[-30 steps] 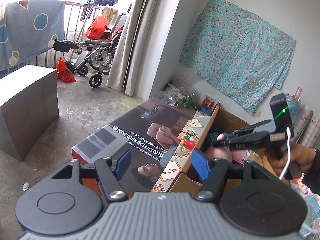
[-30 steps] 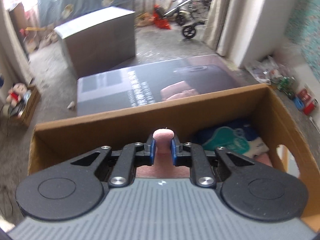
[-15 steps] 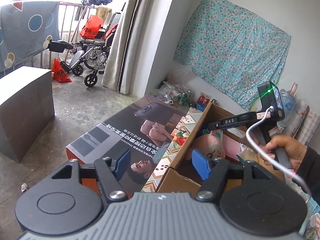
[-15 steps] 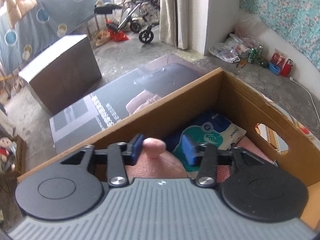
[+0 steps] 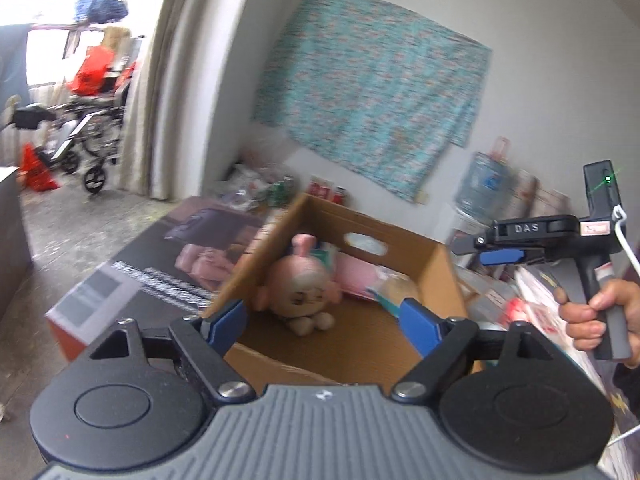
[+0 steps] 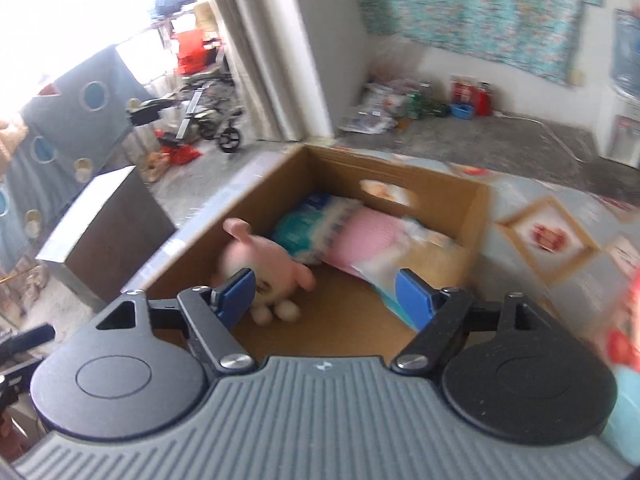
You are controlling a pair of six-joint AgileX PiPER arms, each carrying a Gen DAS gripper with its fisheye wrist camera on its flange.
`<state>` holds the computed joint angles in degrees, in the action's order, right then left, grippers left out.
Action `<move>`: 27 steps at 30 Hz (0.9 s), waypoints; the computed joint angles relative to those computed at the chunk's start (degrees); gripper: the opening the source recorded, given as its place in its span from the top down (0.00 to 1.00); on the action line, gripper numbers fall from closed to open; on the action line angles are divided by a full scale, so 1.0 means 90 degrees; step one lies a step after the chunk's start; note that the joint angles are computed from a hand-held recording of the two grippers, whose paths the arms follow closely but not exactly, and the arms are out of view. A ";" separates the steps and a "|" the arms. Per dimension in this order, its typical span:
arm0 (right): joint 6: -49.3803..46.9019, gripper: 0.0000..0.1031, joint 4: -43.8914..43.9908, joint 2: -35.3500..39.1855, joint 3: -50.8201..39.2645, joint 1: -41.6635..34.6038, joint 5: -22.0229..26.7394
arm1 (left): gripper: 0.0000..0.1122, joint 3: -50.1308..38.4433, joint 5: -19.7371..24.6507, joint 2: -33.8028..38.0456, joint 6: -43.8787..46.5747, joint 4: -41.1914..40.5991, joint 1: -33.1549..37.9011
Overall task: Organize soft objects
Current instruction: 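Move both tools back over the pile on the bed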
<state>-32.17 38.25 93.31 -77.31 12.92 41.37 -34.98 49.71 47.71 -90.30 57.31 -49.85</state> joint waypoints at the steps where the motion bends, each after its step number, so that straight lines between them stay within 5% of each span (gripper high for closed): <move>1: -0.0037 0.23 -0.0086 -0.0365 0.0350 -0.0317 0.0084 | 0.21 -0.0046 -0.0161 0.0151 -0.0060 0.0086 -0.0138; 8: -0.1661 0.21 0.0653 -0.2089 0.2081 -0.3873 0.1374 | 0.16 -0.0518 -0.1223 0.1757 -0.0950 0.1149 -0.1060; 15: -0.3473 0.21 0.1080 -0.1972 0.2840 -0.7044 0.2553 | 0.16 -0.1362 -0.2366 0.3572 -0.2121 0.2521 -0.1381; 22: -0.4198 0.21 0.1260 -0.1393 0.3067 -0.8066 0.3031 | 0.17 -0.2458 -0.2675 0.5300 -0.2899 0.3768 -0.1765; 27: -0.4142 0.21 0.1390 -0.1046 0.2939 -0.8114 0.3046 | 0.17 -0.3291 -0.2937 0.6187 -0.2265 0.3387 -0.1731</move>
